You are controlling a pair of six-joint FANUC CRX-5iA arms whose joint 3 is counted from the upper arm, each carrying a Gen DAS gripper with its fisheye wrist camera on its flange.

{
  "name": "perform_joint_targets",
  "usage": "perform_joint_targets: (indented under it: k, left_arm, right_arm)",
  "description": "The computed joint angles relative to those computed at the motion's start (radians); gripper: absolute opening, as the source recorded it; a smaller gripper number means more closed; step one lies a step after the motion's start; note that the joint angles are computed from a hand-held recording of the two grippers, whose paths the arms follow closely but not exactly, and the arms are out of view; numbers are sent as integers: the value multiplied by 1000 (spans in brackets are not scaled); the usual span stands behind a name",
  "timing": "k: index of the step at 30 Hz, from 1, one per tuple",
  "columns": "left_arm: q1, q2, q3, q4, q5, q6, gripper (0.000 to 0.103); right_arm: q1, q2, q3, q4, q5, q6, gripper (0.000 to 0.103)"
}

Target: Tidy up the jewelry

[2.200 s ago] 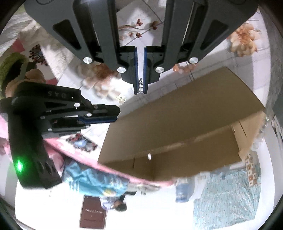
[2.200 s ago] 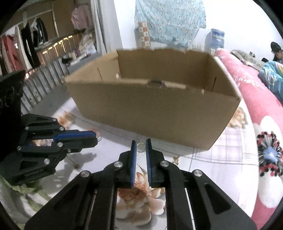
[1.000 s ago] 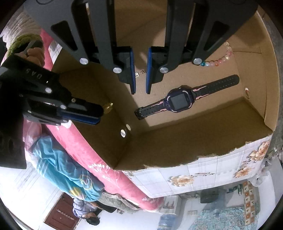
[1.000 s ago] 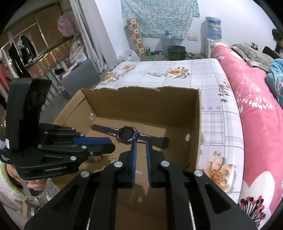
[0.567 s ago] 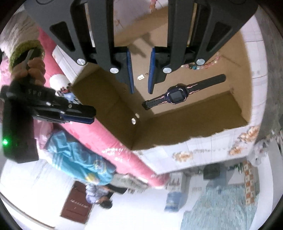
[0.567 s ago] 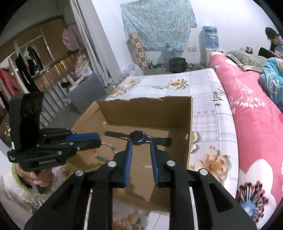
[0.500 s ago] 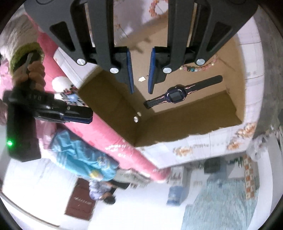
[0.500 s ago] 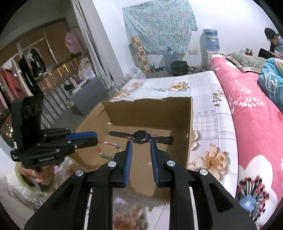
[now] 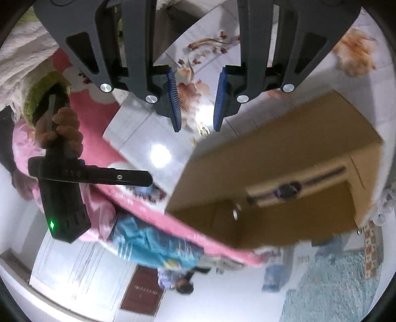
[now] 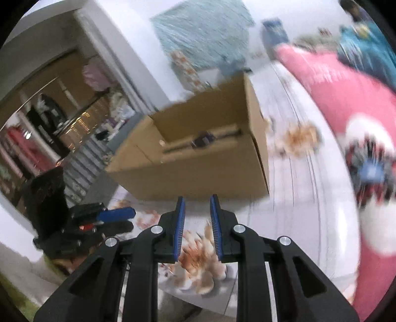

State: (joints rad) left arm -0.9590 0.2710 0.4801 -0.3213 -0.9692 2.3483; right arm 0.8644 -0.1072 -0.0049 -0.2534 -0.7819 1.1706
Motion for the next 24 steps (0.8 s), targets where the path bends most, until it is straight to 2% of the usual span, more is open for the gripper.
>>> perform_joint_targets:
  k: [4,9,24]
  left_arm:
    - [-20,104,108,-37,-87,-49,25]
    - [-4,198,203,-18,-149,-105,25]
    - [19,302,340,-19,-218,-161,23]
  right_arm:
    - [47,22,-50,117,4,-140,21]
    - [76,35,-89,200,29,-213,21]
    - [65,55,-93,152,53,-161,21]
